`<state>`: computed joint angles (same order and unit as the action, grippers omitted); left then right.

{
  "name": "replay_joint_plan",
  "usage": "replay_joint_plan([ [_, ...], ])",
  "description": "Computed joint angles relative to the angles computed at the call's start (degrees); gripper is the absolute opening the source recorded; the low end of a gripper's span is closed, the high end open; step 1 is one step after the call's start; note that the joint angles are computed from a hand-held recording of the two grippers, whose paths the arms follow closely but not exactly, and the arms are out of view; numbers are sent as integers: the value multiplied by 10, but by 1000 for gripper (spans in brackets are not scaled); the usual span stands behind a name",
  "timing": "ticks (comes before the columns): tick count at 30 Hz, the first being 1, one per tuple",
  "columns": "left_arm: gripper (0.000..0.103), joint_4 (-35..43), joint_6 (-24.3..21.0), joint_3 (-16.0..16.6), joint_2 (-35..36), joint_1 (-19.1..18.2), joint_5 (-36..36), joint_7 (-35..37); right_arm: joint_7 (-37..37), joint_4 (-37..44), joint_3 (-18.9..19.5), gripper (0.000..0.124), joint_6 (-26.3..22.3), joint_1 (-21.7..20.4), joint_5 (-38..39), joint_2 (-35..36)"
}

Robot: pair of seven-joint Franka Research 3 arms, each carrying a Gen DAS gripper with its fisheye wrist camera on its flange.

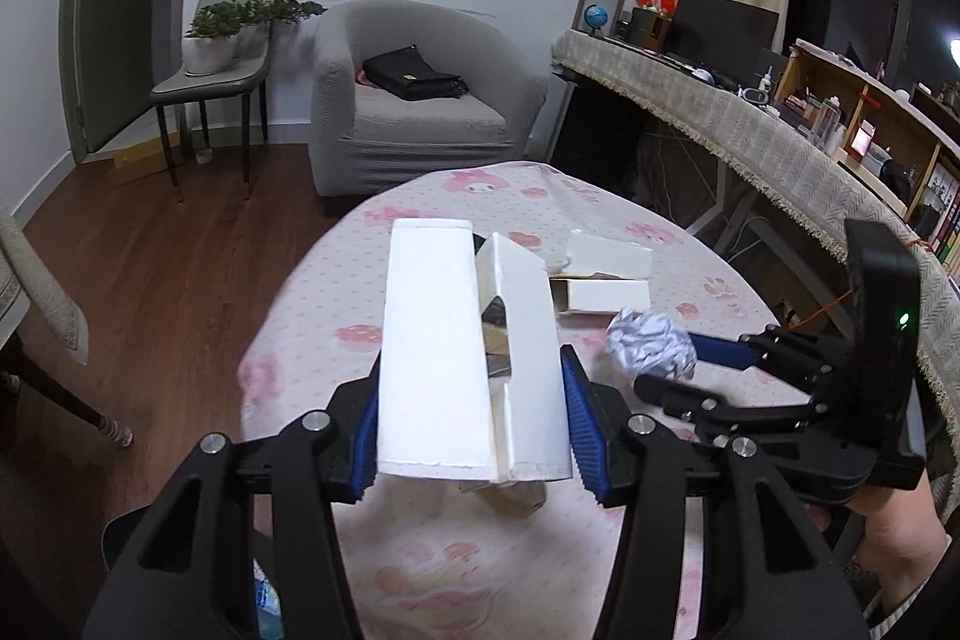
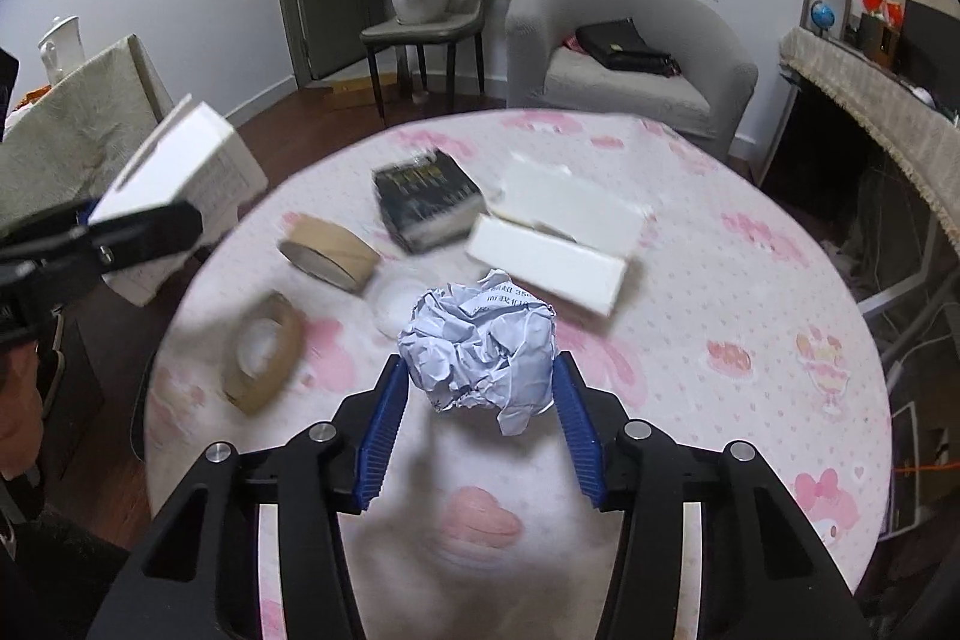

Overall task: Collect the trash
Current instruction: 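Close the right gripper on the crumpled white paper ball while the left lifts the box, then carry the box and paper ball over the teal bin and open both grippers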

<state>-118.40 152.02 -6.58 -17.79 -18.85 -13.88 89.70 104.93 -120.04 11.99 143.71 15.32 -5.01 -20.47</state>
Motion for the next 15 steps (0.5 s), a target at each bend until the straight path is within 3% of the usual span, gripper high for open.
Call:
replay_joint_plan([
  [15,55,-101,-37,40,-96,42,35,-20,41,81,31,50,25,36,-17,44],
])
